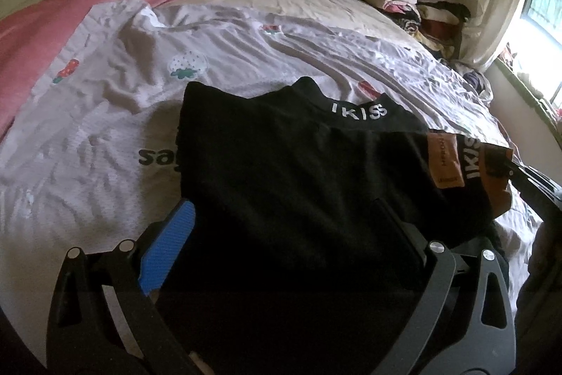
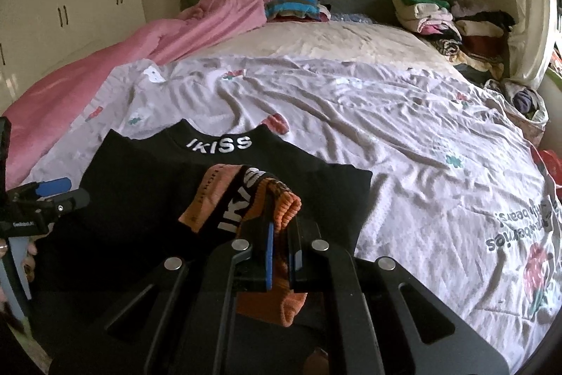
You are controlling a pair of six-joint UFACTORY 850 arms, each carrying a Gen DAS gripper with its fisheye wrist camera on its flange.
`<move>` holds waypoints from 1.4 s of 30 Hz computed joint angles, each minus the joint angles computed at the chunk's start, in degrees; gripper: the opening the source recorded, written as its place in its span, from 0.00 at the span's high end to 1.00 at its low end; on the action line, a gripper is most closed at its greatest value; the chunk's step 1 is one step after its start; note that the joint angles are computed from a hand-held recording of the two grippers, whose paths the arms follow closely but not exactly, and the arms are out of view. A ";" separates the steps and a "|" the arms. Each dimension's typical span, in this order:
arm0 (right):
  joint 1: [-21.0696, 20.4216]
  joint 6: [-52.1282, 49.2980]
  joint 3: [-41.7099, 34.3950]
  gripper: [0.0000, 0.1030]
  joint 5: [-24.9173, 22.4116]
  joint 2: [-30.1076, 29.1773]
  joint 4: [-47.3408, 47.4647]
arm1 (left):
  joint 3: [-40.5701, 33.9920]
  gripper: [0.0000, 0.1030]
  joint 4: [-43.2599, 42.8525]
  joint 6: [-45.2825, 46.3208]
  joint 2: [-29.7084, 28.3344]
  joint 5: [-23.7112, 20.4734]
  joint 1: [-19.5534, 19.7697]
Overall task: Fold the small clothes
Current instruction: 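Fold the side edge over toward the shirt middle and open the right tool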
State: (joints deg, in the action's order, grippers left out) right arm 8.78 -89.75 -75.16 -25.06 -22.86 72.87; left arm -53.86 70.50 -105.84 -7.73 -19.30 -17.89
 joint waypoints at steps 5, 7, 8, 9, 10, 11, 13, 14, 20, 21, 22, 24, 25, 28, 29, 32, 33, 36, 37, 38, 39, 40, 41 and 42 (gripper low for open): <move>0.40 0.75 -0.01 0.95 1.19 -0.45 -1.02 | -0.24 0.12 0.30 -0.07 -0.64 0.79 0.28; 0.52 1.02 -0.07 0.95 1.62 -0.61 -1.18 | -0.41 0.15 0.29 0.01 -0.97 1.09 0.43; 0.57 1.36 -0.16 0.95 1.76 -0.68 -1.41 | -0.48 0.16 0.40 0.15 -1.08 1.13 0.40; 0.62 1.42 -0.16 0.95 1.95 -0.73 -1.43 | -0.56 0.17 0.38 0.32 -1.19 1.20 0.43; 0.72 1.58 -0.17 0.95 2.27 -0.76 -1.54 | -0.57 0.19 0.47 0.31 -1.20 1.48 0.48; 0.81 1.70 -0.15 0.94 2.73 -0.73 -1.65 | -0.50 0.23 1.12 -0.21 -1.14 2.04 0.58; 1.04 1.17 0.20 0.91 4.42 -0.55 -0.69 | -0.49 0.29 1.46 -0.25 -1.17 2.47 0.63; 1.03 1.08 0.31 0.91 4.70 -0.51 -0.36 | -0.56 0.34 1.38 0.05 -1.27 2.66 0.66; 1.15 -7.76 2.70 0.78 8.27 1.17 10.39 | -1.10 0.66 -6.46 9.06 -2.98 4.12 1.58; 1.12 -8.25 2.89 0.78 8.34 1.35 11.10 | -1.08 0.67 -7.66 10.24 -3.16 4.20 1.72; 1.00 -8.10 3.03 0.78 7.57 1.54 10.90 | -0.86 0.67 -8.09 10.52 -3.23 4.56 1.93; 0.92 -5.84 2.94 0.76 5.47 1.63 8.13 | -0.39 0.67 -7.40 9.54 -3.08 5.35 2.23; 1.03 -4.21 2.80 0.73 4.07 1.57 5.77 | -0.23 0.67 -7.00 9.06 -2.99 5.58 2.30; 1.46 2.68 1.74 0.68 -1.15 0.78 -2.79 | -0.02 0.67 -6.70 8.92 -2.89 5.65 2.32; 1.72 4.97 1.21 0.68 -2.66 0.32 -5.24 | -0.02 0.67 -6.76 9.00 -2.87 5.68 2.35; 2.61 11.71 -0.14 0.68 -5.38 -1.25 -12.11 | 0.35 0.67 -6.51 8.33 -2.55 6.34 2.54; 2.95 14.09 -0.28 0.68 -4.69 -1.62 -14.47 | 0.38 0.67 -6.33 8.08 -2.56 6.48 2.58; 3.76 21.58 -0.30 0.67 -1.49 -2.37 -21.74 | 0.52 0.67 -6.17 7.79 -2.48 6.78 2.62; 3.62 23.82 -0.56 0.67 -1.52 -3.17 -23.60 | 0.57 0.67 -5.97 7.62 -2.44 6.85 2.61; 3.35 23.91 -0.68 0.67 -1.98 -3.64 -23.31 | 0.52 0.67 -6.03 7.75 -2.53 6.84 2.64; 3.03 23.11 -0.57 0.67 -2.41 -3.76 -22.05 | 0.56 0.67 -6.00 7.79 -2.51 6.84 2.61; 2.95 22.78 -0.39 0.67 -2.34 -3.70 -21.53 | 0.52 0.67 -6.07 7.81 -2.50 6.66 2.56; 2.98 22.79 -0.12 0.67 -1.96 -3.40 -21.45 | 0.50 0.67 -6.12 7.78 -2.51 6.65 2.56; 2.95 22.39 0.08 0.67 -1.69 -3.15 -21.07 | 0.54 0.67 -6.30 7.77 -2.44 6.48 2.48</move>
State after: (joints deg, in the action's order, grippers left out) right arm 11.73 -67.36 -75.08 -26.76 -26.01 51.80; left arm -53.32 64.20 -98.06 -10.17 -12.82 -15.41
